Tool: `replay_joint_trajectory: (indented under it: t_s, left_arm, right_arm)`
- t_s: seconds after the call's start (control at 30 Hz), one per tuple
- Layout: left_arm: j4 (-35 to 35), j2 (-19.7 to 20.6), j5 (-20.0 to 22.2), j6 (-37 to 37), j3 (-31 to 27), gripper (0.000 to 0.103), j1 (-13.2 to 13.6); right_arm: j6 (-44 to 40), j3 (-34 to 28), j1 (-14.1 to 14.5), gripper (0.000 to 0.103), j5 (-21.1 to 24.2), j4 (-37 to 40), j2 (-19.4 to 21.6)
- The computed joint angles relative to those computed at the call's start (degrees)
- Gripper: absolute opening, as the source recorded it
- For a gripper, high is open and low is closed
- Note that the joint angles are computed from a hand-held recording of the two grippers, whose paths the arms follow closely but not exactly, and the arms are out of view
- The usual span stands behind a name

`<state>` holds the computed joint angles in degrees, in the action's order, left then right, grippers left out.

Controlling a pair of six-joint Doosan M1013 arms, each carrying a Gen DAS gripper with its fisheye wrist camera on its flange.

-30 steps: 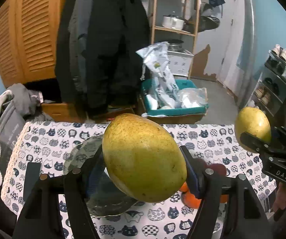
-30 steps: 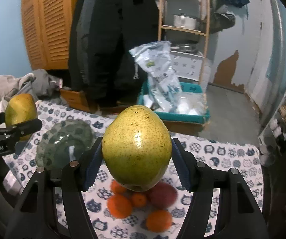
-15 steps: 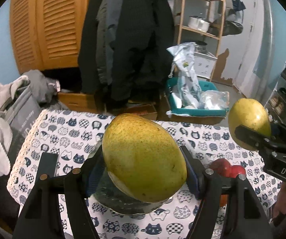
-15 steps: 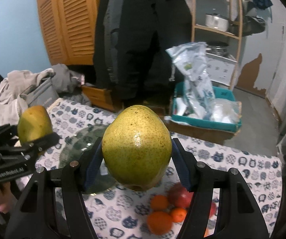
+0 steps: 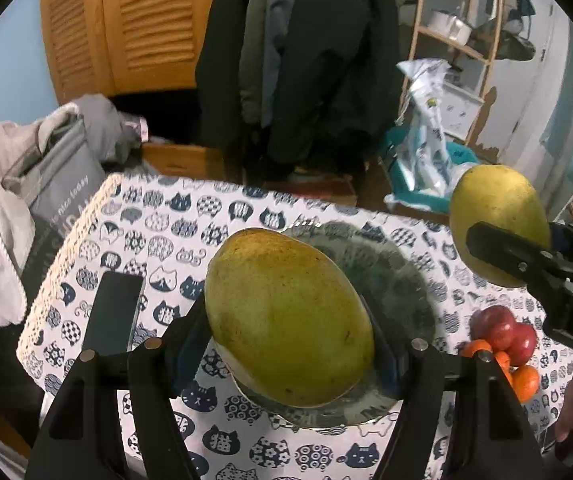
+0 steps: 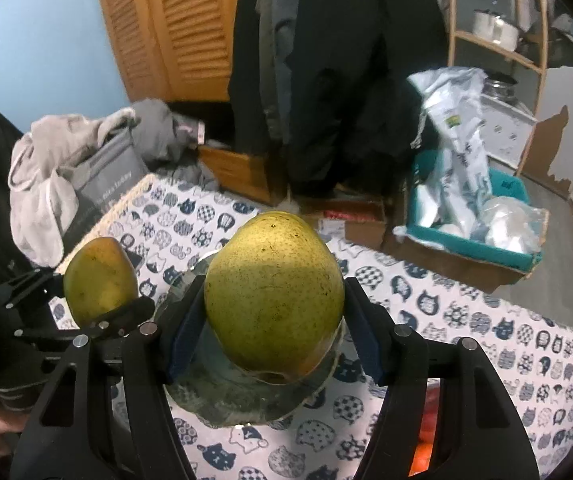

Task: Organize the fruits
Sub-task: 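Carry the mango with the left tool while the right tool carries the pear toward the bowl, then lower the mango into the green bowl and open the left tool while the right tool releases the pear there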

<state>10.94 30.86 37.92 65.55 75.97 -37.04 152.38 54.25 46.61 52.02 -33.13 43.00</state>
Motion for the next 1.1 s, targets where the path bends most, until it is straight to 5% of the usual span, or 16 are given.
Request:
replay_joint_trajectory:
  t_s: [0.53,1.1]
  left_arm:
    - [-9.4,7.4,8.5,3.7,-4.7,0.073,2.2]
    - [-10.2,11.3,14.8,6.5,-8.1,0.072,1.6]
  right_arm:
    - [-7.7,-3.4,-2.9,0.066,1.3,13.7,5.5]
    - [-9.1,-3.0,-3.6,0.066,1.4,17.6,6.3]
